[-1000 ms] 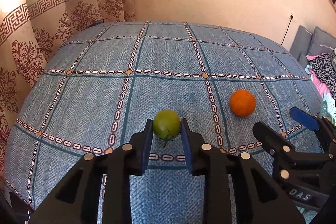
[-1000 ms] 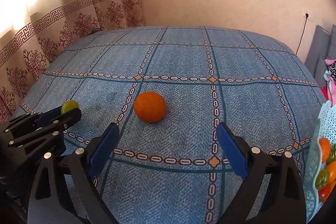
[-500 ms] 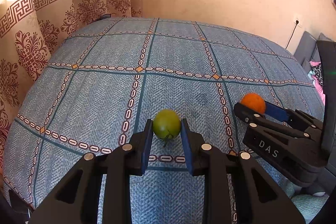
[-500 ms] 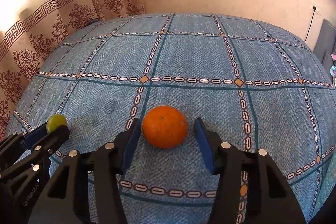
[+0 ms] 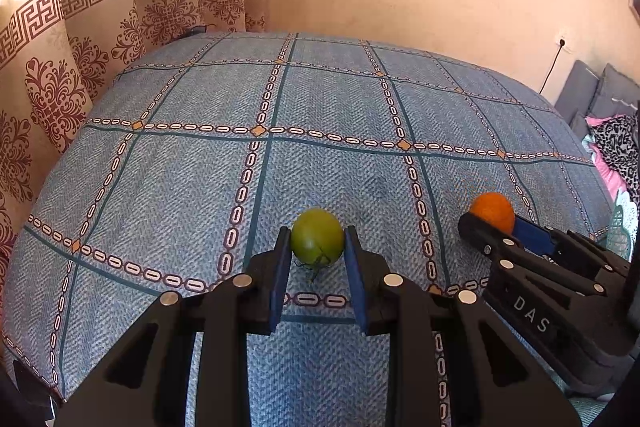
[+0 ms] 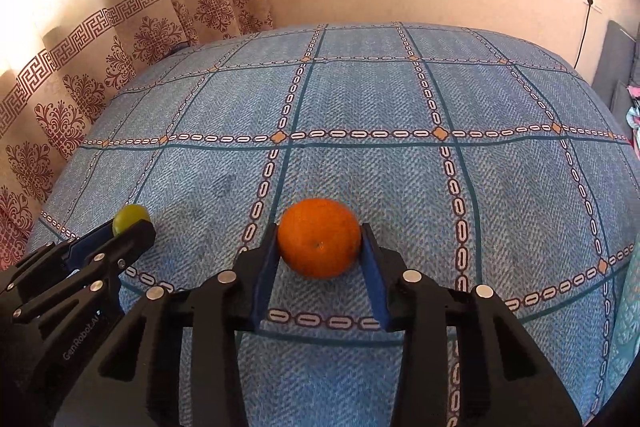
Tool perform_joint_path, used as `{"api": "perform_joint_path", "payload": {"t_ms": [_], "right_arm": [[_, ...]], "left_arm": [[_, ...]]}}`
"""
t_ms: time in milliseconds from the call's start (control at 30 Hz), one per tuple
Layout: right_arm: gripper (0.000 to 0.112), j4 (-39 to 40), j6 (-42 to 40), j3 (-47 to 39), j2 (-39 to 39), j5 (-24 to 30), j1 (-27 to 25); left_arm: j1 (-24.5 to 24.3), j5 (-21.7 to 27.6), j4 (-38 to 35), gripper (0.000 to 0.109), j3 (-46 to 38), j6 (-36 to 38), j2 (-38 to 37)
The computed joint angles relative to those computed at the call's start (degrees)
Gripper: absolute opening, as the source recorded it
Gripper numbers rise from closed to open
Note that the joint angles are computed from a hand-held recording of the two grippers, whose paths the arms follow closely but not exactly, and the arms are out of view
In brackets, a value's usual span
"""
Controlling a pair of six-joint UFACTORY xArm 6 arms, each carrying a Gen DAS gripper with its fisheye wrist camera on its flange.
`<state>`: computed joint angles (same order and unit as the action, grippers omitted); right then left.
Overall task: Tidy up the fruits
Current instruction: 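Grasp the orange with the right gripper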
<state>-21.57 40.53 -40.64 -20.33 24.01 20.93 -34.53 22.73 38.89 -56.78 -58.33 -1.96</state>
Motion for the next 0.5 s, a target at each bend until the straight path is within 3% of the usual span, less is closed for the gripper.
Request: {"api": "perform_joint_path", "payload": {"t_ms": [233,500], "right_arm": [[0.041,-0.05,3.06,3.94,-5.70,0.23,0.32],[0.041,-5.98,8.68,6.75,-12.82,3.49,1.76]], "left_arm": [[-0.23,-0.42,0.90,0.027,0.42,-1.07,-0.68],[-1.28,-1.16,3.20,0.027,0.82,-1.91,-1.92]]}}
